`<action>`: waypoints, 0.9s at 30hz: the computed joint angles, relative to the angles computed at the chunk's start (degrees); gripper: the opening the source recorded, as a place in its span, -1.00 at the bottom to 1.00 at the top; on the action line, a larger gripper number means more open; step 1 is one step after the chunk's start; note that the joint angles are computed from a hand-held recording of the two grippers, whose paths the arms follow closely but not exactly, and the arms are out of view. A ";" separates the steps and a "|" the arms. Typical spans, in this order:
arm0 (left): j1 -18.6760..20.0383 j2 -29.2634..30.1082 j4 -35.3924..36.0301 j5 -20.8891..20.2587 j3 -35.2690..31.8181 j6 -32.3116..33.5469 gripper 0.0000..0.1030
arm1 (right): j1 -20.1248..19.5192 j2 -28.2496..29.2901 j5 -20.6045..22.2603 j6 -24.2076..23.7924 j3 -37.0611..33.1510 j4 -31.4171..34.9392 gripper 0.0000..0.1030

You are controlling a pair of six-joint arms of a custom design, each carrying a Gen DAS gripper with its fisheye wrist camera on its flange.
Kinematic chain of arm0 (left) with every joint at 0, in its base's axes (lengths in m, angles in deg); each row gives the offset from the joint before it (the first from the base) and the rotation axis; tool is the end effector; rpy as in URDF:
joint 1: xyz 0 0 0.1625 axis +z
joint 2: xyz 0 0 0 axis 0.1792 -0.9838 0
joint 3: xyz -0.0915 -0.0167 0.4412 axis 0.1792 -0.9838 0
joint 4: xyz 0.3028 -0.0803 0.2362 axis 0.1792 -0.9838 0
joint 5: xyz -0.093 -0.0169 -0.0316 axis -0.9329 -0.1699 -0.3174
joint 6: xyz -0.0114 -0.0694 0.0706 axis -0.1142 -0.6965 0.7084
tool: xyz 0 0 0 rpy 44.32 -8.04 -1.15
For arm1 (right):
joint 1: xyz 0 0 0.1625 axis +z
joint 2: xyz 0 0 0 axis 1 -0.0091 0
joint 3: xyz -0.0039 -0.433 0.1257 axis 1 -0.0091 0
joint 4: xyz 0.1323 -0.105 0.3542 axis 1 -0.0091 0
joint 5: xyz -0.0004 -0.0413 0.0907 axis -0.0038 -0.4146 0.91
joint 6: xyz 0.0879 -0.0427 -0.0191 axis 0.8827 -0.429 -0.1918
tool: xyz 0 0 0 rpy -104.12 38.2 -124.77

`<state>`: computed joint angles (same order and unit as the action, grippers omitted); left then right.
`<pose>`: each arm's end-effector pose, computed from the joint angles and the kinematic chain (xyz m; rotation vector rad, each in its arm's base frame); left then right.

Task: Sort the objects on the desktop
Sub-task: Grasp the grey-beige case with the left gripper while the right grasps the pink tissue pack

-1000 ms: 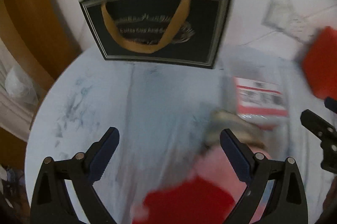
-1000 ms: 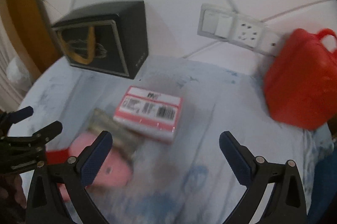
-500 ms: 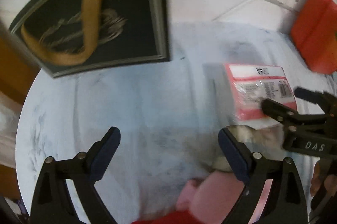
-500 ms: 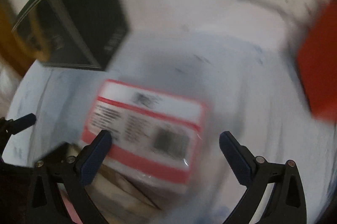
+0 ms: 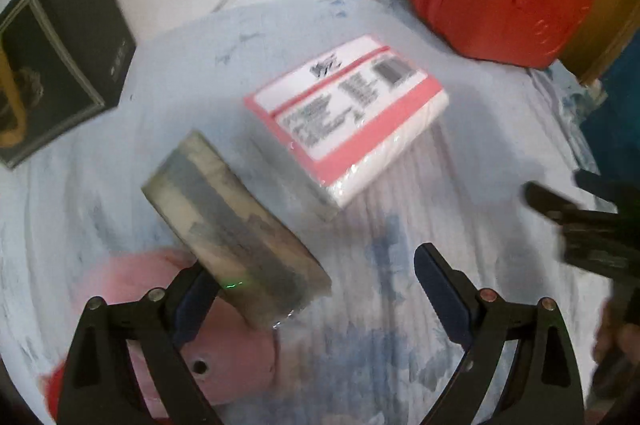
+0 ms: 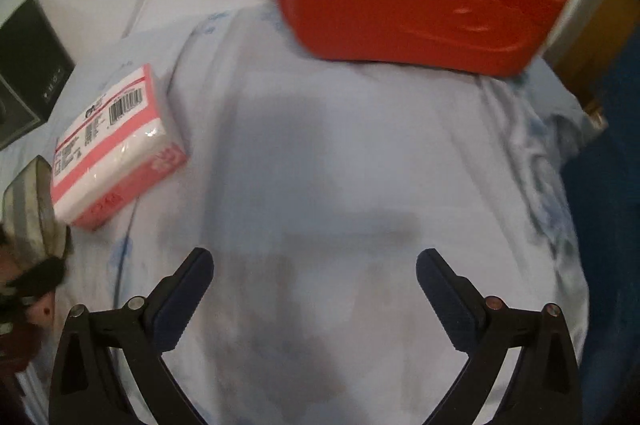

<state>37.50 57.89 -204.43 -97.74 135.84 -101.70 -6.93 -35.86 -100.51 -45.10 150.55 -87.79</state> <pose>-0.3440 -0.6747 -0.0670 0.3864 2.4284 -0.3780 -0.0172 -0.6861 0.2767 0.1358 -2.2818 0.5186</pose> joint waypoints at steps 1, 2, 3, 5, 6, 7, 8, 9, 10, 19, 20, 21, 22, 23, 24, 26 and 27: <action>-0.28 0.30 -0.72 3.03 0.65 -0.62 0.39 | -0.10 -0.60 1.40 0.21 0.45 0.25 1.00; -0.54 0.32 -1.23 6.29 1.39 -1.07 0.22 | -0.16 -1.25 3.06 0.12 1.04 0.28 1.00; -0.55 -0.20 -1.76 7.25 2.21 -1.43 0.00 | -0.19 -1.82 4.60 -0.38 1.82 -0.09 1.00; 0.07 -2.30 -6.76 5.89 5.04 -0.65 -0.10 | 0.39 -1.18 6.77 -1.07 1.34 0.49 1.00; 0.27 -2.79 -6.81 6.47 5.27 -1.25 -0.10 | 0.78 -0.02 7.80 -1.10 1.17 0.14 1.00; 0.52 -3.21 -6.20 7.38 5.41 -1.72 -0.11 | 1.17 0.54 8.76 -0.95 0.89 0.74 1.00; 0.92 -3.69 -6.61 8.00 5.96 -1.56 -0.11 | 1.55 1.32 9.59 -0.82 0.37 1.33 1.00; 1.34 -4.16 -7.10 7.94 6.56 -1.27 -0.13 | 2.01 2.26 10.33 -0.83 -0.10 1.47 1.00; 1.67 -4.68 -7.80 7.72 7.31 -0.87 -0.17 | 2.48 3.42 11.08 -1.14 -0.95 1.46 1.00; 4.28 -3.07 -16.67 4.00 5.73 7.87 -0.39 | 6.77 16.64 9.52 -7.00 -18.68 3.35 1.00; 4.68 -2.75 -16.46 3.33 5.08 7.75 -0.42 | 6.69 18.40 7.67 -7.06 -21.69 5.45 1.00; 4.90 -2.68 -15.84 2.55 4.72 7.05 -0.47 | 6.74 19.74 5.30 -6.11 -24.00 8.23 1.00; 4.86 -2.88 -15.83 2.04 5.22 6.38 -0.51 | 6.51 20.51 3.73 -4.14 -26.01 12.25 1.00; 4.63 -3.08 -15.85 2.11 6.01 5.90 -0.52 | 5.86 20.06 4.11 -1.02 -26.23 16.17 1.00; 4.15 -3.46 -14.97 2.47 7.09 5.21 -0.54 | 5.55 19.29 3.70 0.01 -25.19 17.70 1.00; 3.42 -3.77 -16.23 2.01 9.08 5.67 -0.58 | 5.00 16.19 2.88 -2.36 -18.59 14.01 1.00; 2.62 -4.34 -17.29 1.67 10.80 5.66 -0.58 | 4.68 14.51 2.71 -2.54 -15.50 12.63 1.00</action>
<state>40.12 53.55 -221.72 -96.07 146.65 -96.04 -2.25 -21.36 -97.80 -47.64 135.05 -75.16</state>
